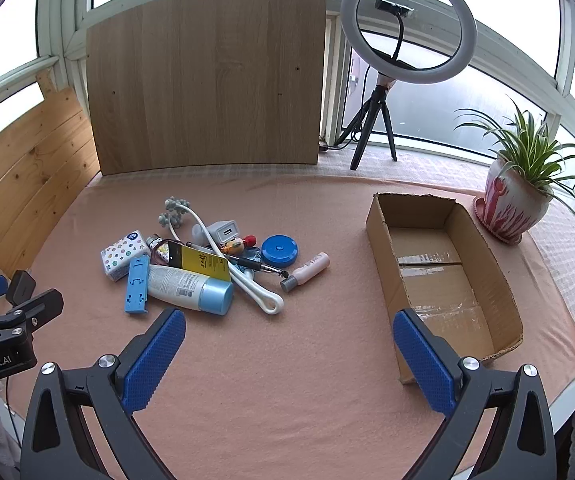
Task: Organize objects
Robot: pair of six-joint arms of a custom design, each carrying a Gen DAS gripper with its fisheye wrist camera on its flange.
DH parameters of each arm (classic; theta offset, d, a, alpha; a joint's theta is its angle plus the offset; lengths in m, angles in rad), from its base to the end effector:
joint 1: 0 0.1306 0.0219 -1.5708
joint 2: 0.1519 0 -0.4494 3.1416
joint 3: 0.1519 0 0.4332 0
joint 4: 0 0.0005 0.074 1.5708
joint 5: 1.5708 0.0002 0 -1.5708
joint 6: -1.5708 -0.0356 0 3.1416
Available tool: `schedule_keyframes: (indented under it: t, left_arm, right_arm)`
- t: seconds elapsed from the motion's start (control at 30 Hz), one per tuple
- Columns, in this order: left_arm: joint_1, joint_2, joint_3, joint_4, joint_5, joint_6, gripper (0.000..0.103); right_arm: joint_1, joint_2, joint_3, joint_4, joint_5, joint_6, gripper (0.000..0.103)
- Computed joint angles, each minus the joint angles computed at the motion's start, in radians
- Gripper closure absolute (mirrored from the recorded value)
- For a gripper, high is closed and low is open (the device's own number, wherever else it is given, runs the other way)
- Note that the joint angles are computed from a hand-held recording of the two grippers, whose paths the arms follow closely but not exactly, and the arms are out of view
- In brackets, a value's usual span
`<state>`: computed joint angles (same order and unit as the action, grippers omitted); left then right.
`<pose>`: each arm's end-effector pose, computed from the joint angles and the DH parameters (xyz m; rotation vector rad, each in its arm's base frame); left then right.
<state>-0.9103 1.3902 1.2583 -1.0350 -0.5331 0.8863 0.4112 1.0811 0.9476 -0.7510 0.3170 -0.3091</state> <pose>0.3080 -0.3678 0.4265 -0.1089 2.4826 0.0246 0.3442 0.1375 0.4134 0.0144 2.3973 -0.0567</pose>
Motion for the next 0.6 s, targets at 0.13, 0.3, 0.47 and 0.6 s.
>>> schedule_keyframes:
  t: [0.13,0.3,0.47,0.6]
  left_arm:
    - [0.001,0.001,0.001,0.000,0.001,-0.003,0.000]
    - [0.001,0.002,0.001,0.000,0.001,-0.002,0.000]
    - [0.001,0.002,0.002,0.000,0.000,-0.001,0.000]
    - [0.002,0.004,0.002,0.001,0.003,-0.001,0.000]
  right_arm:
    - [-0.002,0.002,0.001,0.000,-0.003,0.001,0.001]
    - [-0.003,0.003,0.001,0.002,-0.008,0.001,0.001]
    - [-0.004,0.006,0.001,0.003,-0.013,-0.001,0.001]
    - [-0.004,0.007,0.000,0.004,-0.014,-0.002,0.001]
